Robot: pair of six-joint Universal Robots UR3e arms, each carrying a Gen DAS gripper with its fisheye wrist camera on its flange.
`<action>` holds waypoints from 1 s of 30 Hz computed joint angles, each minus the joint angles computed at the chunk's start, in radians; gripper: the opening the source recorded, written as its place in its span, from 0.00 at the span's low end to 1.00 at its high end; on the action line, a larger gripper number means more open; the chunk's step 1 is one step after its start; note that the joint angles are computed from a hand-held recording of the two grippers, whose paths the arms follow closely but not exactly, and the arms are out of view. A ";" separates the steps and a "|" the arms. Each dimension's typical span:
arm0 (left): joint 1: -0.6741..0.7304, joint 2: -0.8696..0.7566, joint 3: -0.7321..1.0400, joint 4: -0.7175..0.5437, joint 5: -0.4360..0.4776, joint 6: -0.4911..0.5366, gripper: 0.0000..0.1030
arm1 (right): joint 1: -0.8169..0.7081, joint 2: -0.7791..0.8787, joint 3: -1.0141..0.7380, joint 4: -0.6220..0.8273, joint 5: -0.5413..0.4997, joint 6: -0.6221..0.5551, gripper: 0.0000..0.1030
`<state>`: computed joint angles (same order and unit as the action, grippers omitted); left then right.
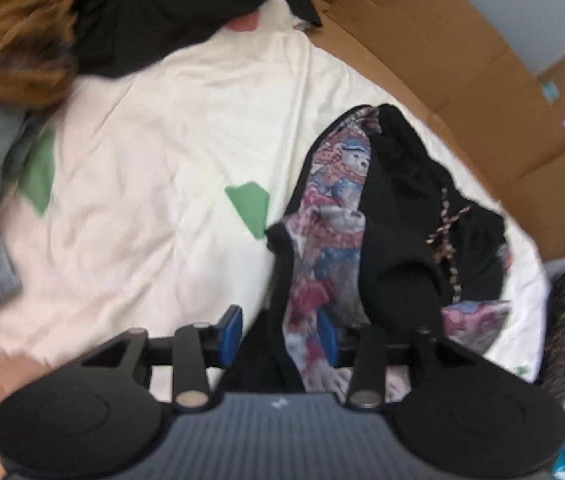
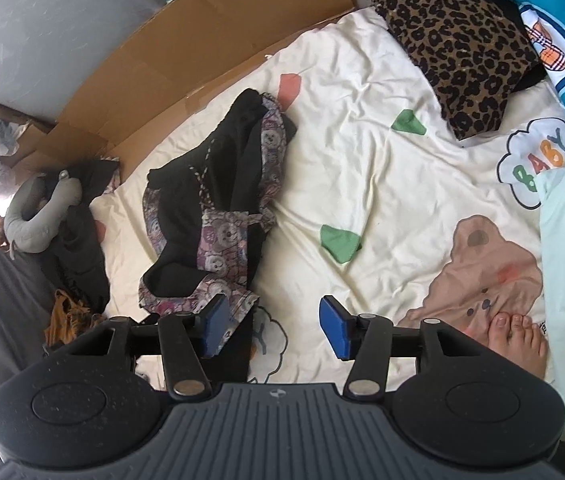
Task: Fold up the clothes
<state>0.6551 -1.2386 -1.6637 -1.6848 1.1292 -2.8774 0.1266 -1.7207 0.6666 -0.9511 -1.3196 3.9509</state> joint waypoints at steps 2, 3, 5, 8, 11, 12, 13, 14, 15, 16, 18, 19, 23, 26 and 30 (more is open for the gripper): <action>0.028 0.042 -0.006 -0.056 -0.017 0.022 0.41 | 0.008 0.010 -0.017 0.001 0.006 0.005 0.56; 0.034 0.057 -0.005 -0.082 -0.025 0.029 0.41 | 0.019 0.018 -0.032 0.001 -0.004 0.016 0.56; 0.042 0.083 -0.009 -0.120 -0.044 0.038 0.40 | 0.037 0.034 -0.060 0.000 -0.020 0.031 0.56; 0.036 0.104 -0.022 -0.146 -0.055 0.036 0.40 | 0.045 0.044 -0.078 -0.003 -0.024 0.032 0.56; -0.005 0.104 -0.051 -0.104 -0.034 0.007 0.40 | 0.052 0.046 -0.072 -0.007 -0.023 0.028 0.56; -0.016 0.104 -0.064 -0.084 -0.034 -0.009 0.40 | 0.058 0.046 -0.067 -0.009 -0.026 0.028 0.56; -0.026 0.103 -0.078 -0.064 -0.033 -0.025 0.40 | 0.062 0.042 -0.055 -0.013 -0.027 0.028 0.56; -0.037 0.102 -0.090 -0.045 -0.034 -0.036 0.40 | 0.066 0.038 -0.043 -0.017 -0.028 0.027 0.56; -0.048 0.100 -0.099 -0.026 -0.037 -0.041 0.40 | 0.066 0.032 -0.026 -0.022 -0.025 0.024 0.56; -0.058 0.095 -0.104 -0.013 -0.037 -0.043 0.40 | 0.066 0.026 -0.009 -0.027 -0.022 0.021 0.56; -0.078 0.081 -0.103 0.000 -0.033 -0.039 0.31 | 0.064 0.015 0.020 -0.036 -0.015 0.014 0.56; -0.088 0.073 -0.102 0.005 -0.030 -0.036 0.20 | 0.064 0.011 0.031 -0.040 -0.014 0.010 0.56; -0.111 0.036 -0.050 -0.010 -0.014 -0.015 0.07 | 0.073 0.005 0.072 -0.065 -0.025 0.006 0.56; -0.143 -0.041 0.079 -0.070 0.028 0.018 0.07 | 0.065 -0.007 0.106 -0.085 -0.019 -0.004 0.56; -0.186 -0.187 0.349 -0.181 0.121 0.106 0.06 | 0.052 -0.020 0.137 -0.099 -0.004 -0.034 0.56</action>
<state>0.4691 -1.4260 -1.3151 -1.8655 1.2505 -2.7714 0.1783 -1.7411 0.8039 -1.0497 -1.3236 3.9166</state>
